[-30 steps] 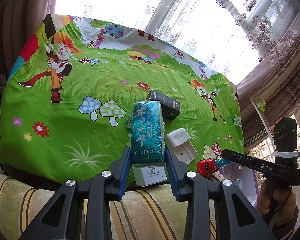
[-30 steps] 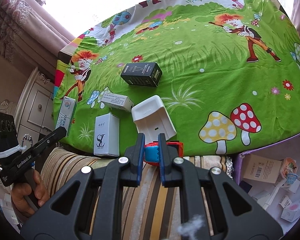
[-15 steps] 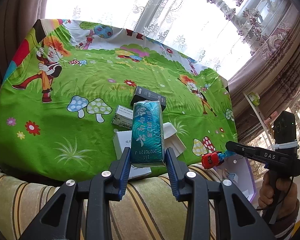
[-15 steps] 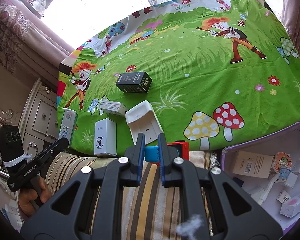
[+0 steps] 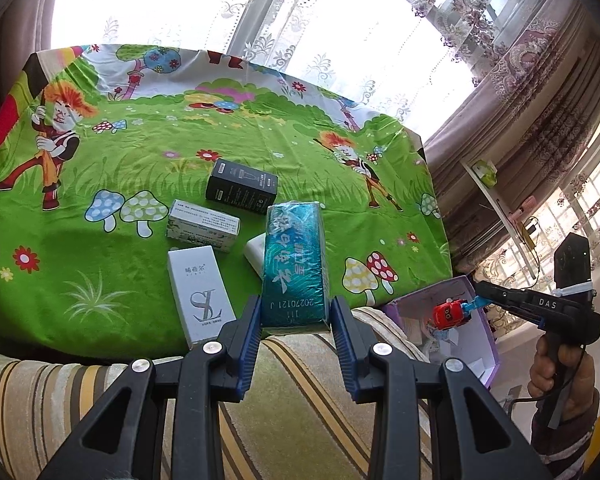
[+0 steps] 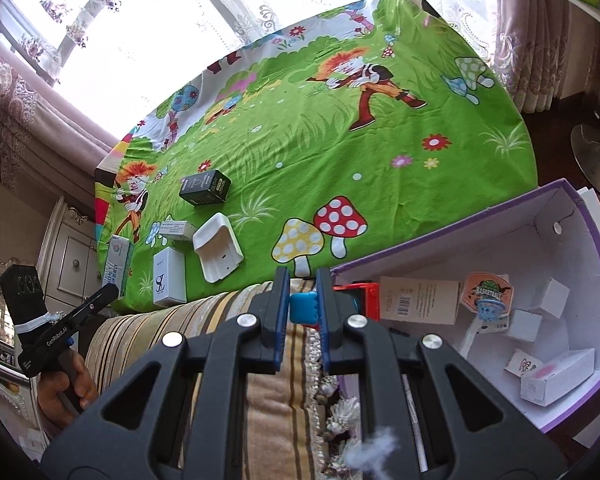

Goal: Organize rigid objects
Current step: 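Lower the teal box and red car into the purple-rimmed box, open both tools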

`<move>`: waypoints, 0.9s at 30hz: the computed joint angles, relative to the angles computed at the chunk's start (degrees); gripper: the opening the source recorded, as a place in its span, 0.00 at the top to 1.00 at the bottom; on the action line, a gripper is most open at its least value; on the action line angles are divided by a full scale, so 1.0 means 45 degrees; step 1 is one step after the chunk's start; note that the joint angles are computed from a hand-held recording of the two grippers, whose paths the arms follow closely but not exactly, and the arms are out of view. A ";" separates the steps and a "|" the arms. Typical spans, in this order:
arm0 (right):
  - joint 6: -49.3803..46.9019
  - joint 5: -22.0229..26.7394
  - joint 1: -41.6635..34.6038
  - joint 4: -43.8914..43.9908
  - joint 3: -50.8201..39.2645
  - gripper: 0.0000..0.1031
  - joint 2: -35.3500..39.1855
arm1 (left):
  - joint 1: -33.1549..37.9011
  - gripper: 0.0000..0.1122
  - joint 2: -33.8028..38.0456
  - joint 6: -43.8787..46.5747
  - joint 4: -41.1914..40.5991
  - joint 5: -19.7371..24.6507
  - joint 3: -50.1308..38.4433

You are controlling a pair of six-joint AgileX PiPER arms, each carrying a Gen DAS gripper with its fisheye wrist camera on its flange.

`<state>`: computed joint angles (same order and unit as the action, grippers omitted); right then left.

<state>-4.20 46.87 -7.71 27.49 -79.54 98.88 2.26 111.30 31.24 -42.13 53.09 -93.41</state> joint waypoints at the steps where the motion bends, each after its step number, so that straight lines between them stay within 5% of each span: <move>1: -0.0105 -0.0061 -0.0237 0.0062 0.0306 0.84 -0.0200 | -0.0086 0.68 -0.0042 -0.0004 0.0014 0.0006 0.0033; 15: -0.3613 -0.0561 -0.3612 0.2185 0.4855 0.84 -0.1749 | -0.1925 0.68 -0.0517 -0.0296 0.0262 0.0289 0.0289; 27: -0.6426 -0.0859 -0.4654 0.3409 0.6338 0.84 -0.0624 | -0.3683 0.68 -0.0649 -0.0980 0.0851 0.0610 0.0093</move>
<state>-33.12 43.00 -28.65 42.83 -51.02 96.07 -14.31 108.38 26.83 -38.31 55.83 -93.00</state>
